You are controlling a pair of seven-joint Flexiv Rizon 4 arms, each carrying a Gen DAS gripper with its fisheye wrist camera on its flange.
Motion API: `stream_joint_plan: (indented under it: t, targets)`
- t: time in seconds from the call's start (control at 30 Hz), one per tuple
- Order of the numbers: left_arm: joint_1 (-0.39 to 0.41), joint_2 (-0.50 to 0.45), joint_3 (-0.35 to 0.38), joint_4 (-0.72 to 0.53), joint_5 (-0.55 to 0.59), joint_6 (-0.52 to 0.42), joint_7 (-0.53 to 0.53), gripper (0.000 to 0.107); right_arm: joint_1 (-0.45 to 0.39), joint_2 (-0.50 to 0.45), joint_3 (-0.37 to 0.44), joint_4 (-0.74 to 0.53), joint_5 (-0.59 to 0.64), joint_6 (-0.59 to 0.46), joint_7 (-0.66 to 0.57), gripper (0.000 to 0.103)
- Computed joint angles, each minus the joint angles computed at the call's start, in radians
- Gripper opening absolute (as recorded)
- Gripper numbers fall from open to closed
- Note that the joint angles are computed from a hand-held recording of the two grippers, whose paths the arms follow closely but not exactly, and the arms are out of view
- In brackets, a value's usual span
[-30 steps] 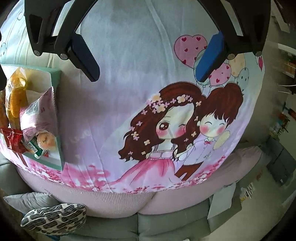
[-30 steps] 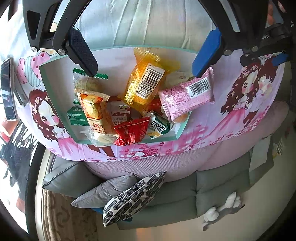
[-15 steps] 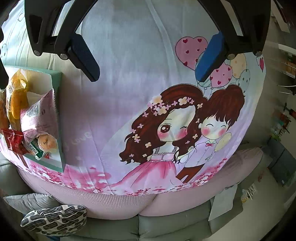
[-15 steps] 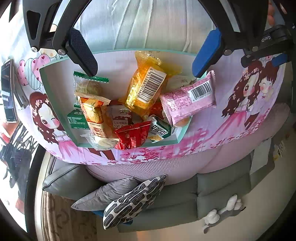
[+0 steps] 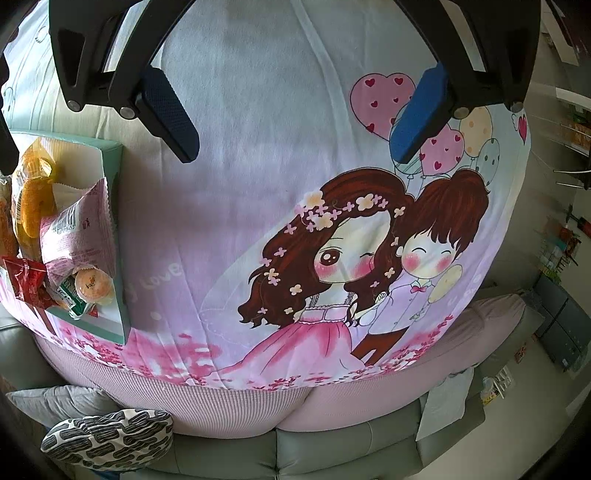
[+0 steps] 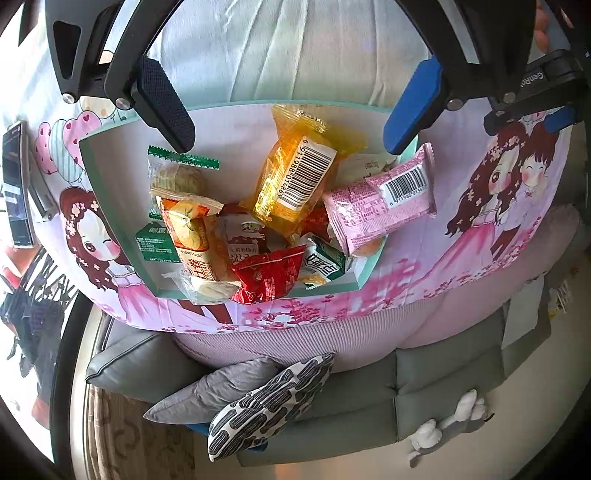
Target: Organize snacks
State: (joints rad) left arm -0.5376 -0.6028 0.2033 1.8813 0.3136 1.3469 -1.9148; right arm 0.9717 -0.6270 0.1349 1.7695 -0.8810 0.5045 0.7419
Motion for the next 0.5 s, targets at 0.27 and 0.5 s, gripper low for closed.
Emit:
stream_joint_plan:
  t: [0.27,0.5]
  targets:
    - [0.000,0.000,0.000,-0.001,0.004,-0.001,-0.004,0.103,0.000,-0.004,0.000,-0.004,0.006,0.000,-0.004,0.103]
    - [-0.001,0.000,-0.001,-0.001,0.004,0.000,-0.005,0.103,0.000,-0.005,0.001,-0.005,0.011,0.001,-0.007,0.103]
